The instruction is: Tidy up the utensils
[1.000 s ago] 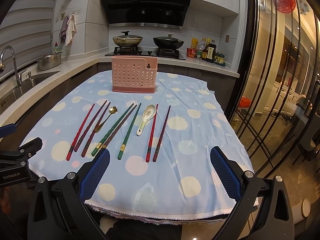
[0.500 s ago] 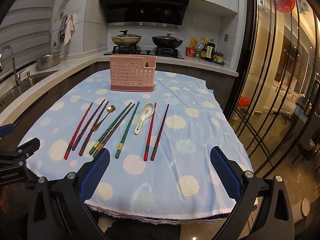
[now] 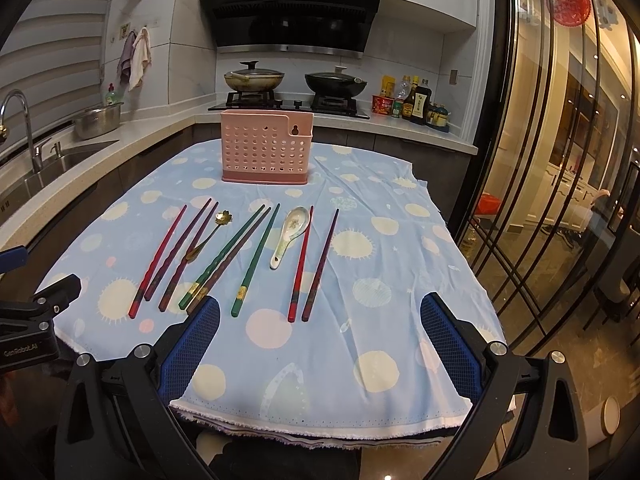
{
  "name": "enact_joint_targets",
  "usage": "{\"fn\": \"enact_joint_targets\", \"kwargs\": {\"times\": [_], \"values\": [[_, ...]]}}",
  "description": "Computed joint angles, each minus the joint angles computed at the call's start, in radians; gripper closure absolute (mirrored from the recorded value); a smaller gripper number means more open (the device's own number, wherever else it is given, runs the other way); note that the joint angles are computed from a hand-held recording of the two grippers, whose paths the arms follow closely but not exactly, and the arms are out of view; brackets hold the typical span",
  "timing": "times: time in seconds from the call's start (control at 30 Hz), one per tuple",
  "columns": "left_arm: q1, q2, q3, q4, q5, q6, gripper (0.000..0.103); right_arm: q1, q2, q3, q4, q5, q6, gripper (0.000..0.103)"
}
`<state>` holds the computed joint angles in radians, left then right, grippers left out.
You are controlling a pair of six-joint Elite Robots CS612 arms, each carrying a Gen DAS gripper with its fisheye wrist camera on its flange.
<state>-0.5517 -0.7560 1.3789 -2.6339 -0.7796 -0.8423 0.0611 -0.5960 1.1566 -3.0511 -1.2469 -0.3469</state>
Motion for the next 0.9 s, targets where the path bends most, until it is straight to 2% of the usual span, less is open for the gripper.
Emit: {"fn": "enact_joint_targets", "kwargs": {"times": [0.73, 0.9], "values": [[0.002, -0.001, 0.001, 0.005, -0.003, -0.008, 0.007, -0.001, -0.001, 0.002, 0.008, 0.0, 0.001, 0.007], [0.013, 0.01, -0.008, -0.005, -0.034, -0.005, 0.007, -0.003, 0.005, -0.009, 0.015, -0.001, 0.007, 0.007]]}}
